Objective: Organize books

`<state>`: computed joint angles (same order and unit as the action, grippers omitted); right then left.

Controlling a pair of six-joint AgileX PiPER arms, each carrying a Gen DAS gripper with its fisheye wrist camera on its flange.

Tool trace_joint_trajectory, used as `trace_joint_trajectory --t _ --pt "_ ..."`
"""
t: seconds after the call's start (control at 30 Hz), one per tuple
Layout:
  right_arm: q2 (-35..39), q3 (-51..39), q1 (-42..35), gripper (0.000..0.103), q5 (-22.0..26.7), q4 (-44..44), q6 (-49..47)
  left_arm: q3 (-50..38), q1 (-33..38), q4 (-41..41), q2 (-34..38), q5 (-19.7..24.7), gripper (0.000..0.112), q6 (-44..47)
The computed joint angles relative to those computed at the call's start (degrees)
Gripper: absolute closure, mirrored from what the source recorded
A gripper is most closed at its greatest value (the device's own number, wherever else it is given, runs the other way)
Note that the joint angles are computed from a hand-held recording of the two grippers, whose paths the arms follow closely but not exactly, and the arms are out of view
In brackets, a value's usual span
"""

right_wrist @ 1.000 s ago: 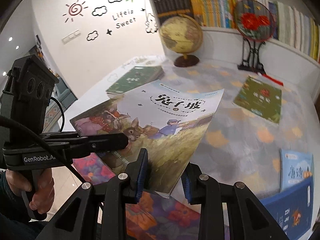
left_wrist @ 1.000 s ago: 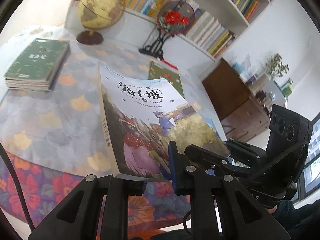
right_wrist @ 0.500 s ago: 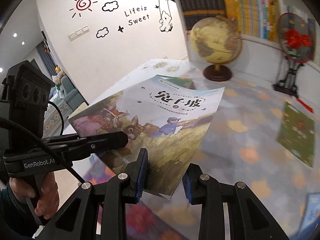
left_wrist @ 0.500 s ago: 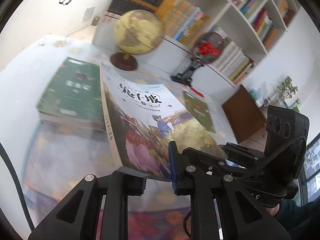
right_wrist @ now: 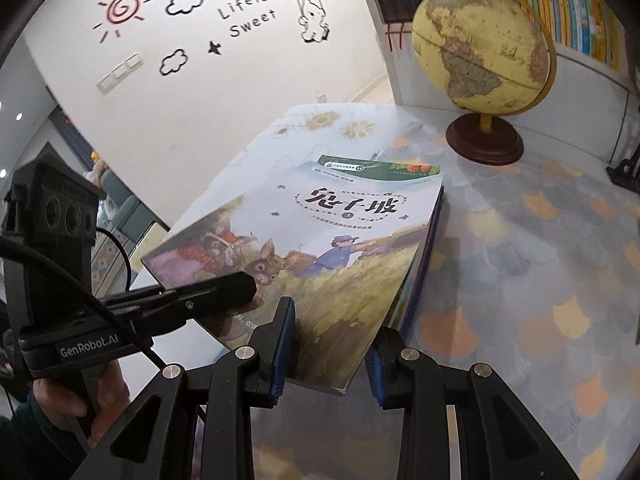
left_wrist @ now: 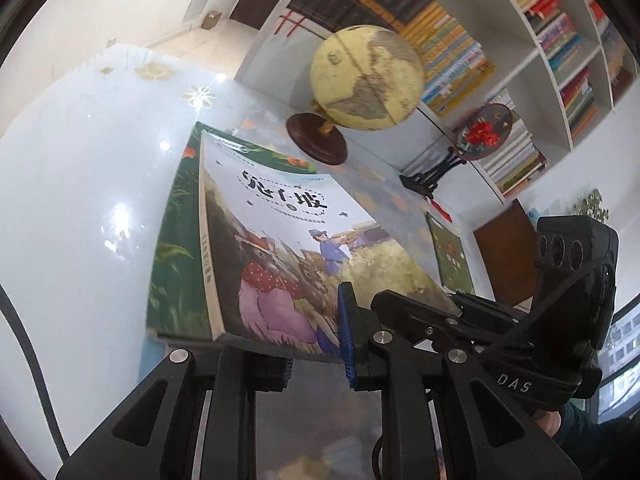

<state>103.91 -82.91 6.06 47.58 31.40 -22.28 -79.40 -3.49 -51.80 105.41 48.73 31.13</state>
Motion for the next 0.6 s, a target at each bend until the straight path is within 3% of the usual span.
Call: trace_joint_trajectory --t 0.2,0.4,0.6 --pt "7.05 -6.37 -1.43 0.071 3.59 2.75 3.70 -4.18 1.05 -0.06 5.03 0.97 0.095 1.32" --pt "11.15 -9.73 -1.30 0.071 6.42 3.44 4.86 -7.18 0.54 7.35 7.24 1.72 0.087 -2.56" --pt "12.48 -9.16 0.35 0.071 5.50 2.27 6.19 -10.66 0.81 9.99 10.78 3.37 0.086 -5.30"
